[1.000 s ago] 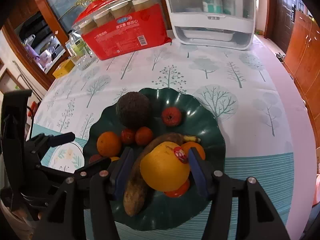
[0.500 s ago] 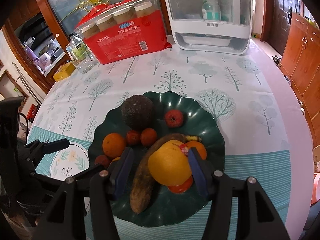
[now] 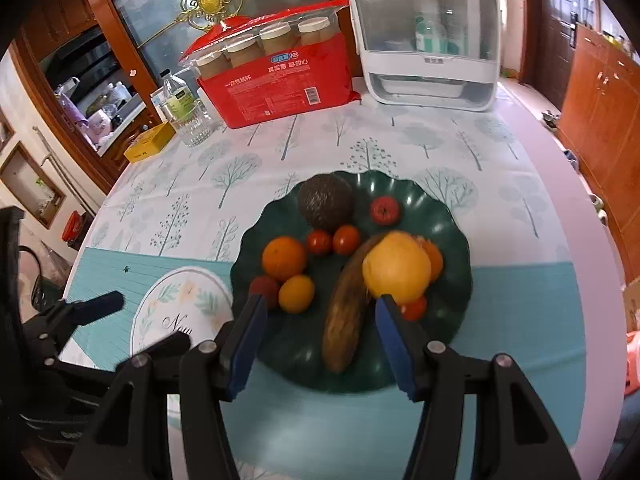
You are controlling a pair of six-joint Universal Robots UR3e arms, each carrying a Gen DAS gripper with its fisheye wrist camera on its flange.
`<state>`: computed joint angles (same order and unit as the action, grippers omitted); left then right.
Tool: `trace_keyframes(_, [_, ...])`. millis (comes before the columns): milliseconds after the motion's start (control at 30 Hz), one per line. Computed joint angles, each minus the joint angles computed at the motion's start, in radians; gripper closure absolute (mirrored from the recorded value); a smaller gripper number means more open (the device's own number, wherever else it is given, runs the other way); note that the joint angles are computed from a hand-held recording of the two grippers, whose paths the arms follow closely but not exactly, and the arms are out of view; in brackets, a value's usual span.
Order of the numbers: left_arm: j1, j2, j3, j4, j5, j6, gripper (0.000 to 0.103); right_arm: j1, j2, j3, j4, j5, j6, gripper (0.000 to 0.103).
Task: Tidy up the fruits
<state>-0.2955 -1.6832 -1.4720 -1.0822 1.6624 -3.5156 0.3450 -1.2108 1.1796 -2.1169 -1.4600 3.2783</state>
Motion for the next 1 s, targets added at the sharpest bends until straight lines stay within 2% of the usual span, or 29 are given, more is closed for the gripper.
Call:
trace_keyframes(200, [0.009,0.151,-0.027,-0.106,0.056,0.007,0.001,0.065,-0.094,0.032,0.075,-0.063,0.115,0.046])
trace_keyframes(467, [0.024,0.289,-0.029,-0.204,0.099,-0.019,0.001,0.151,-0.134,-0.041,0.175,-0.128,0.233,0.046])
trace_keyframes(700, [0.018,0.346,-0.048,-0.232,0.127,-0.028,0.001,0.228,-0.113,-0.121,0.212,-0.199,0.269,0.046])
trace_keyframes(1000, [0.028,0.382,-0.063,-0.239,0.135,-0.013,0.001,0.262,-0.092,-0.172,0.241,-0.226,0.300,0.046])
